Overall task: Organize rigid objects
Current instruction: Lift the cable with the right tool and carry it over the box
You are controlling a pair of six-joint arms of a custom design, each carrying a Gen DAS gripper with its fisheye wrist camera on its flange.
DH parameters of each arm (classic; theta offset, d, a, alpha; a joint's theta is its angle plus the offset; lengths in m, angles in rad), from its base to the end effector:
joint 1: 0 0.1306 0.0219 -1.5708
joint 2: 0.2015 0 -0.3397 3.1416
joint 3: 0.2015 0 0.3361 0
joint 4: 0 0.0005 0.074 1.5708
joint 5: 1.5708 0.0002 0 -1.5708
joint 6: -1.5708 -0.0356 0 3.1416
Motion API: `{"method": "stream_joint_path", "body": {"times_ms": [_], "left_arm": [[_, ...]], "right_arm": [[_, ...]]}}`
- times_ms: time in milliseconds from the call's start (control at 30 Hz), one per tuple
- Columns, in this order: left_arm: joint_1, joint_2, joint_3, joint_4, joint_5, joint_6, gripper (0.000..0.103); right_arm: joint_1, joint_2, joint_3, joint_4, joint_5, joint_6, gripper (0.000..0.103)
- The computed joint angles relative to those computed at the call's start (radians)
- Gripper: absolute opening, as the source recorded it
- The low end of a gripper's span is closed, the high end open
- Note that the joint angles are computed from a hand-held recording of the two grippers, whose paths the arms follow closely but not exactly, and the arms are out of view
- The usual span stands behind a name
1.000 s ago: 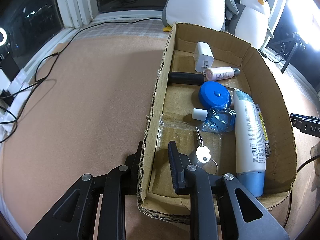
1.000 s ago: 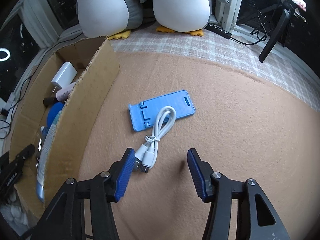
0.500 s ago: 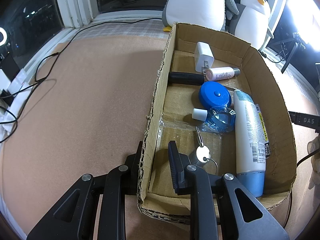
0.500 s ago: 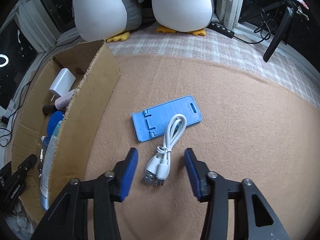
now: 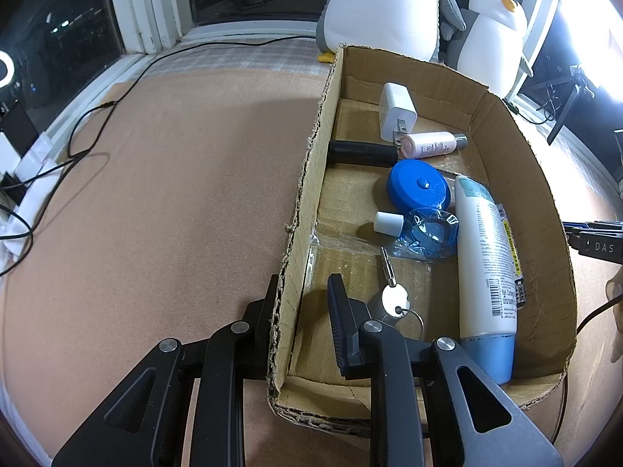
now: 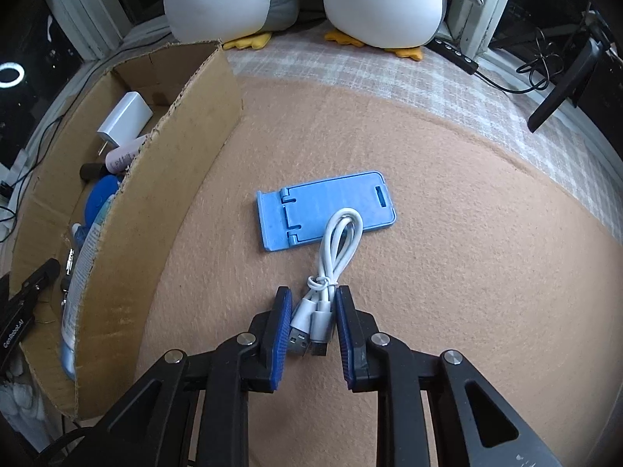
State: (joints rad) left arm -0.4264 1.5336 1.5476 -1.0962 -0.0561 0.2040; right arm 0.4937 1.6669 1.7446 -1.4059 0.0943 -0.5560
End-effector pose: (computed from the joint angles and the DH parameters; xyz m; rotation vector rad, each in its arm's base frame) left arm 0.4238 -0.1909 0.3736 0.2764 2.6425 -0.1345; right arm 0.4269 0.2253 0.3752 0.1064 2.8822 0.0584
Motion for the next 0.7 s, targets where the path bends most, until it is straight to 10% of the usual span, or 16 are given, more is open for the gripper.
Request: {"method": "stream_joint_path", "body": {"times_ms": [333,700], "left_arm": [[0.001,-0.001,-0.001,0.000,0.000,-0.001,0.020],[0.003,-0.002,-0.003,0.001,0.001,-0.003,0.020]], "right_arm": [[0.014,-0.116,-0.104,0.097,0.008,-0.080,0.020],[0.129,-0.037,0.109,0.108,0.066,-0.029,0.020]]}}
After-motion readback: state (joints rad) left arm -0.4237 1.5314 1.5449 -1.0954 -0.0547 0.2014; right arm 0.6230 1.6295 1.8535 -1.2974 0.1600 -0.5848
